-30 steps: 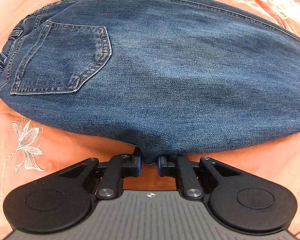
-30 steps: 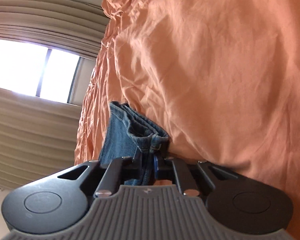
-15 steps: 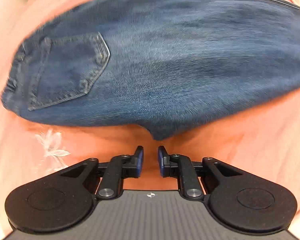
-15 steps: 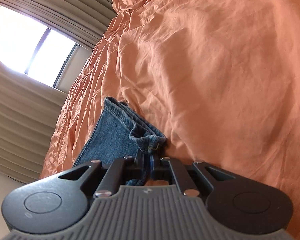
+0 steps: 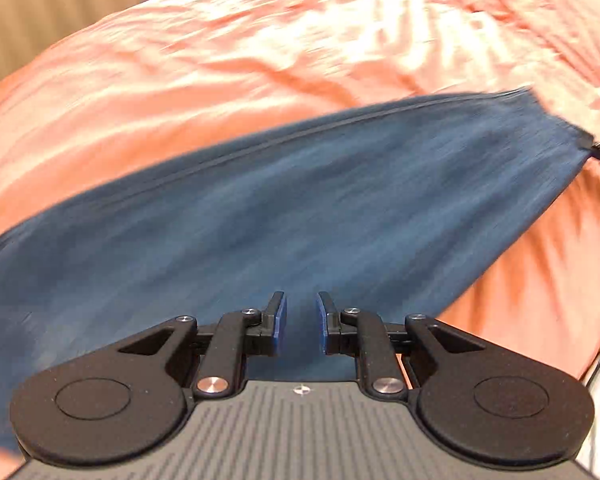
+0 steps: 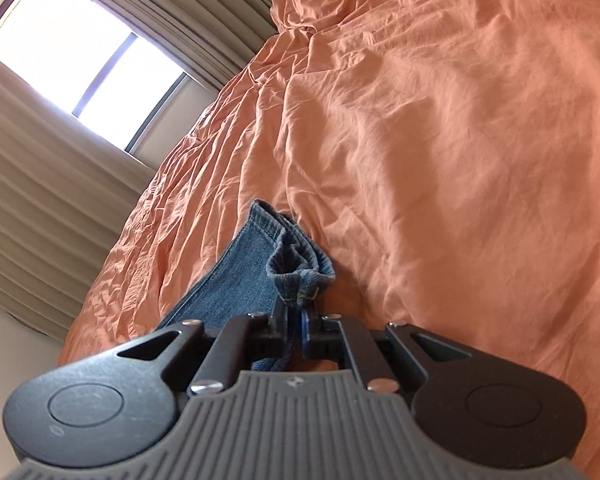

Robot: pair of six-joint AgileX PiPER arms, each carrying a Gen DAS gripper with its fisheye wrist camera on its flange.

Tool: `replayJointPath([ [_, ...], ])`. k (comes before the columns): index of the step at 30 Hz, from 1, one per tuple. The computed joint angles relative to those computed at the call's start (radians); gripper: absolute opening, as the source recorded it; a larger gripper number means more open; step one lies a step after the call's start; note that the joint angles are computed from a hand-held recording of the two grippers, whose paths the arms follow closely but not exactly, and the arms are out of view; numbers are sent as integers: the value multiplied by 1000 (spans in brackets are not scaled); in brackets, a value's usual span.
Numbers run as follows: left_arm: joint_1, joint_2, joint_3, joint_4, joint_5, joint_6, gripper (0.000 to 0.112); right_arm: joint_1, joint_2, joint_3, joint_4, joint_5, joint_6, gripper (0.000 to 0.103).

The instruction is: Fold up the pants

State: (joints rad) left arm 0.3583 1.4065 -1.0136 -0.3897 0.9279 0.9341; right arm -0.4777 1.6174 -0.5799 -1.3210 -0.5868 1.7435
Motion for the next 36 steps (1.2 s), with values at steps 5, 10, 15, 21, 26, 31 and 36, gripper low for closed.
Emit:
replayJointPath([
  [5, -256, 161, -48, 61, -186, -165, 21, -21, -16, -5, -51, -31, -15, 0],
  [10, -356, 368, -212, 71, -259, -292, 21, -60, -10, -33, -140, -89, 63, 0],
  [15, -412, 552, -420, 130, -255, -417, 21, -72, -9, -39, -159, -115, 35, 0],
  [21, -442, 626, -500, 207, -252, -527, 18, -76, -1, -52, -154, -140, 30, 0],
  [26, -452, 487, -334, 204, -350, -493, 18, -69, -27, -57, -170, -137, 67, 1],
  [31, -460, 340, -129, 171, -353, -403, 17, -51, -87, -47, -174, -121, 117, 1],
  [36, -452, 190, 101, 87, -406, -329, 10, 13, -181, -59, -227, -56, 178, 1],
])
